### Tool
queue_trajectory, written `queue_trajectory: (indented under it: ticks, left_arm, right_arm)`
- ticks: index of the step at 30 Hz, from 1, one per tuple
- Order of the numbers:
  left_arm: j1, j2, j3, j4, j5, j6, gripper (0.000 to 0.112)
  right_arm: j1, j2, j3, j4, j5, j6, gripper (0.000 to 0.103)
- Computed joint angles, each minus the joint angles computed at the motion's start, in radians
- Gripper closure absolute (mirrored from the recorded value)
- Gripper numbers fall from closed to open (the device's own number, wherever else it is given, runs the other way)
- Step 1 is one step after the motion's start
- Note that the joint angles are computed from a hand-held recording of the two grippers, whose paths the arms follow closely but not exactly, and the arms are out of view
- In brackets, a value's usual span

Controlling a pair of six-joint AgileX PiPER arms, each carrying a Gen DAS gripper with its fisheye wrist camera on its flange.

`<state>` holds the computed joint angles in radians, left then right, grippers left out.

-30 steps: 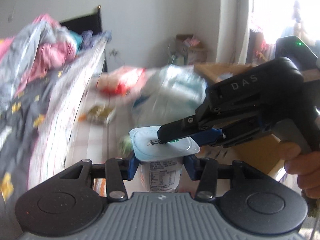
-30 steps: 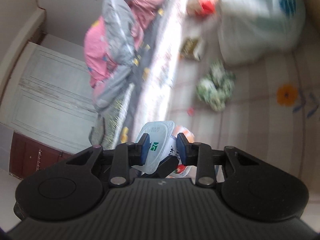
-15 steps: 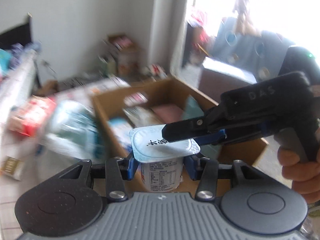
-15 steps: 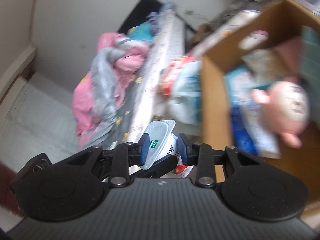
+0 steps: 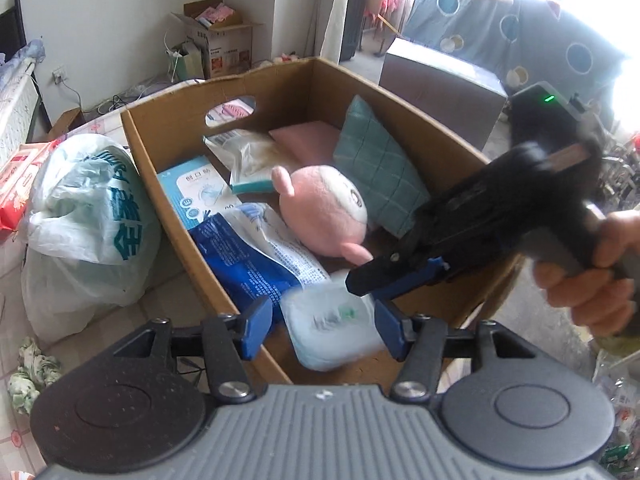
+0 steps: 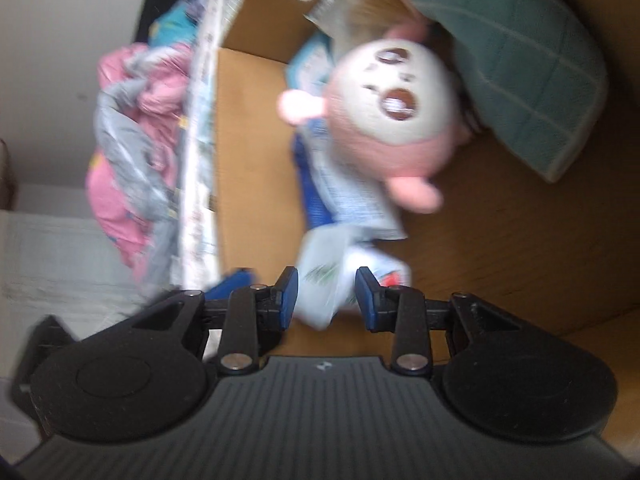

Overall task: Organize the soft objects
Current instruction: 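Carry the yogurt cup into the cardboard box and open the right tool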

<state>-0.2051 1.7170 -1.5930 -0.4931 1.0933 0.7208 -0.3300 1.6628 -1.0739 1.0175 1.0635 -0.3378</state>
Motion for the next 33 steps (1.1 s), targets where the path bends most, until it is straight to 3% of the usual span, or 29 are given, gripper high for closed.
queue_trajectory:
  ticks: [7, 13, 26, 27, 29, 31, 33]
  left_arm:
    - [0.096, -0.105, 0.072, -0.095, -0.014, 0.065, 0.045]
    - [0.253, -0.177, 0.148, -0.186, -0.008, 0.140, 0.042]
    - [0.519, -0.191, 0.229, -0.244, -0.004, 0.151, 0.042]
    - [0.531, -0.194, 0.233, -0.251, -0.009, 0.155, 0.041]
    - [0.565, -0.199, 0.245, -0.271, -0.017, 0.181, 0.038]
    - [0.592, -0.210, 0.265, -0.288, -0.036, 0.212, 0.035]
    - [0.621, -0.219, 0.281, -0.296, -0.046, 0.236, 0.034]
  right_arm:
    - [0.043, 0.016, -0.074, -0.093, -0.002, 0.045, 0.064]
    - [0.096, 0.080, -0.128, -0.136, -0.004, 0.092, 0.061]
    - [0.175, 0.110, -0.188, -0.175, 0.032, 0.129, 0.059]
    - [0.192, 0.106, -0.203, -0.203, 0.031, 0.145, 0.057]
    - [0.221, 0.076, -0.221, -0.269, 0.012, 0.190, 0.039]
    - [0.242, 0.036, -0.227, -0.318, -0.018, 0.222, 0.029]
    - [0.263, -0.007, -0.242, -0.382, -0.044, 0.271, 0.028]
